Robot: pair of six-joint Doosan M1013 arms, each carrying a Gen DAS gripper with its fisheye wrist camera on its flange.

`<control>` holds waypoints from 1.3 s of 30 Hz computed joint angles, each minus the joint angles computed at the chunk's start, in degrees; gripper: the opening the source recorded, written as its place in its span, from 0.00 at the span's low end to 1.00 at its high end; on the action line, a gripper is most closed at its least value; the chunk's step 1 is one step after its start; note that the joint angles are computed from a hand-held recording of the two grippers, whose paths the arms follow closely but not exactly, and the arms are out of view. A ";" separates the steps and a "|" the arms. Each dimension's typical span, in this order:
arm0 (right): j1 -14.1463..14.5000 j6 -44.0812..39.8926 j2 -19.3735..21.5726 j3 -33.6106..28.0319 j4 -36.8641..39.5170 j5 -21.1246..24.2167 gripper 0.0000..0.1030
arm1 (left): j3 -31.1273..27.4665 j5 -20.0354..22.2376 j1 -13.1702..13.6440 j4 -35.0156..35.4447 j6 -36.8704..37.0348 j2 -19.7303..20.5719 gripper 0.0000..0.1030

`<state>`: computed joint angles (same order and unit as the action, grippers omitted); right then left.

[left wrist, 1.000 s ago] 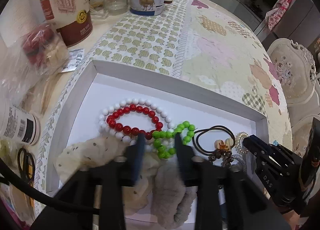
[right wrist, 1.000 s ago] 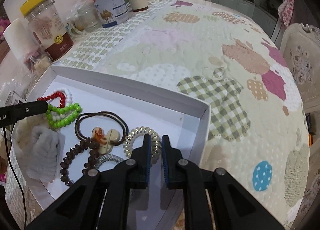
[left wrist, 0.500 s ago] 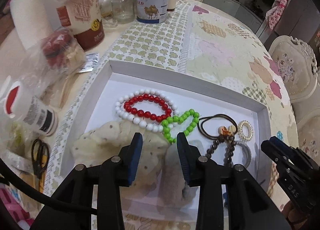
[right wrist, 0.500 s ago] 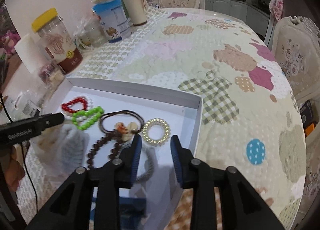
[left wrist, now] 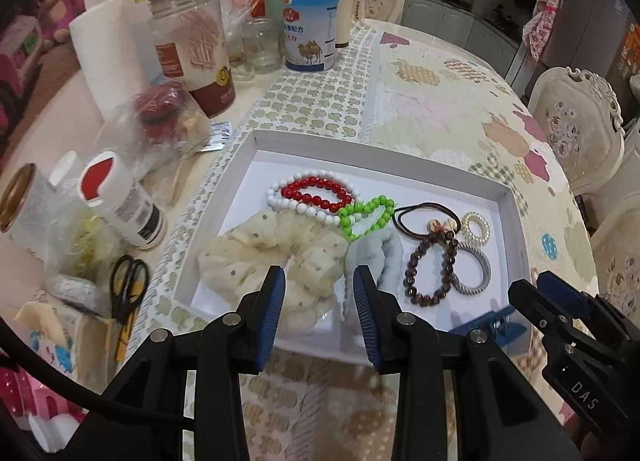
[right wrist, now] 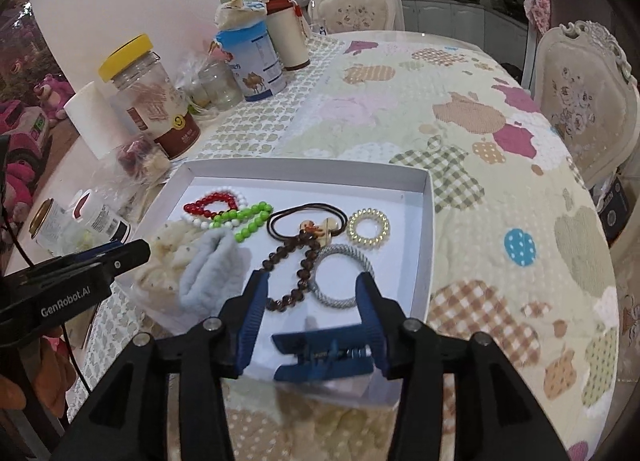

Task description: Organize jewelry

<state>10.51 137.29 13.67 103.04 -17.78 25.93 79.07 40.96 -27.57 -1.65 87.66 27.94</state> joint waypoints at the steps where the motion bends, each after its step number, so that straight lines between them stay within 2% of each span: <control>1: 0.26 0.95 -0.23 0.14 -0.64 0.08 0.50 | 0.35 -0.25 -0.01 0.15 -0.08 -0.30 0.33; 9: 2.60 9.92 -2.38 1.30 -8.09 1.47 0.56 | 4.18 -3.34 -0.21 1.48 -1.27 -3.67 0.33; 23: 5.80 19.10 -4.53 1.18 -17.28 4.85 0.64 | 8.11 -7.82 -0.09 3.09 -3.39 -8.09 0.33; 39: 6.48 19.38 -5.61 0.99 -18.70 6.19 0.64 | 9.20 -9.22 -0.35 3.75 -3.71 -9.53 0.33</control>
<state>16.99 156.67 8.06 104.02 -36.49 32.12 88.27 31.75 -27.92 2.10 83.94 18.41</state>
